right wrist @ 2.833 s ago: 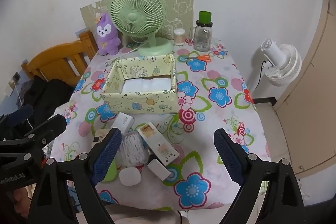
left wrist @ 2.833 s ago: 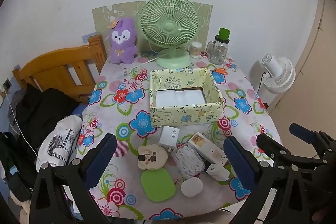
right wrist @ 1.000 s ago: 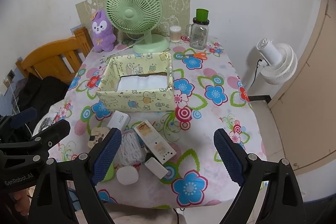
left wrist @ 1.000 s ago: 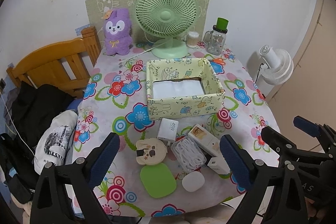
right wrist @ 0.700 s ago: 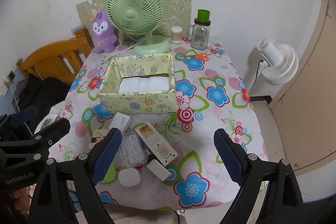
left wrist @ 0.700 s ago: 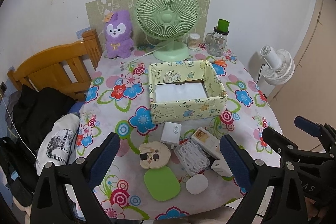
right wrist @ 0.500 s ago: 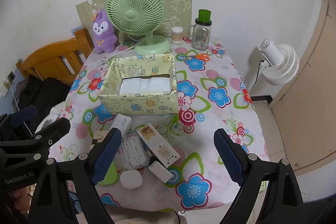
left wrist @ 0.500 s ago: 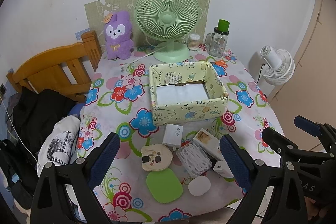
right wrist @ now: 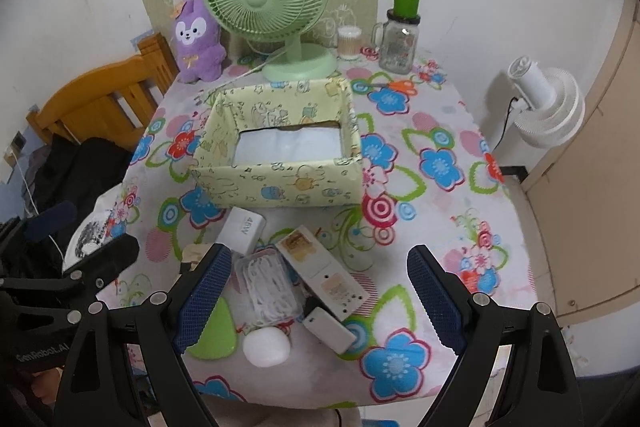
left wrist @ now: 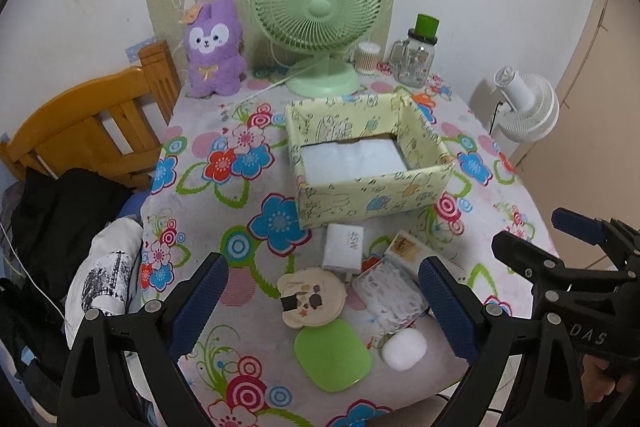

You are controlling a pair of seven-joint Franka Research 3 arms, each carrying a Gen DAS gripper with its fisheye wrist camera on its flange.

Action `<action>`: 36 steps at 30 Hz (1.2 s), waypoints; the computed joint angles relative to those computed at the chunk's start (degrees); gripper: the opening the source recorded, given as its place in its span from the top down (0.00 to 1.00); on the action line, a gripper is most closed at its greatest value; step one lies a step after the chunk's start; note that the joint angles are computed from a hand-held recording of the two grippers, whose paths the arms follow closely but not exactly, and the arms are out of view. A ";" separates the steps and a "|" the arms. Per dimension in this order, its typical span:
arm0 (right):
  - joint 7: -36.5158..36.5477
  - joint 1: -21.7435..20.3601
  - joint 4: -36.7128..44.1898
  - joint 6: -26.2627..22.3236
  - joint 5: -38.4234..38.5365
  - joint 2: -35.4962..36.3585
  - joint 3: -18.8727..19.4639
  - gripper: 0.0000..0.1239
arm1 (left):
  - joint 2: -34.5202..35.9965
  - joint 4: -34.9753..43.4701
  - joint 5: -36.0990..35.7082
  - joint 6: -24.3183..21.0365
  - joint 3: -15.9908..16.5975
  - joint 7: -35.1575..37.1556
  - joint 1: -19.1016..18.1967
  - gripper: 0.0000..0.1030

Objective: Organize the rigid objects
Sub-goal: 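Grasp the round hedgehog coaster with the left tool while the right tool grasps the white remote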

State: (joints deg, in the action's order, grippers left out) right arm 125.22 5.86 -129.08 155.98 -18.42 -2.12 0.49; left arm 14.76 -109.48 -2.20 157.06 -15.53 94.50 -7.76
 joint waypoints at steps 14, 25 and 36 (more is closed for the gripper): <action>-1.08 2.85 4.81 -1.53 0.07 8.37 -2.27 0.27 | 7.78 5.57 -1.42 -4.63 -0.28 0.28 1.35 0.06; -8.33 4.08 6.97 -1.71 6.25 13.72 -4.27 0.27 | 12.85 8.99 2.07 -8.60 0.50 -3.89 -0.05 0.06; -13.17 3.84 7.54 -3.60 10.31 16.83 -5.43 0.28 | 17.46 12.66 6.88 -11.41 1.66 -7.43 -1.73 0.06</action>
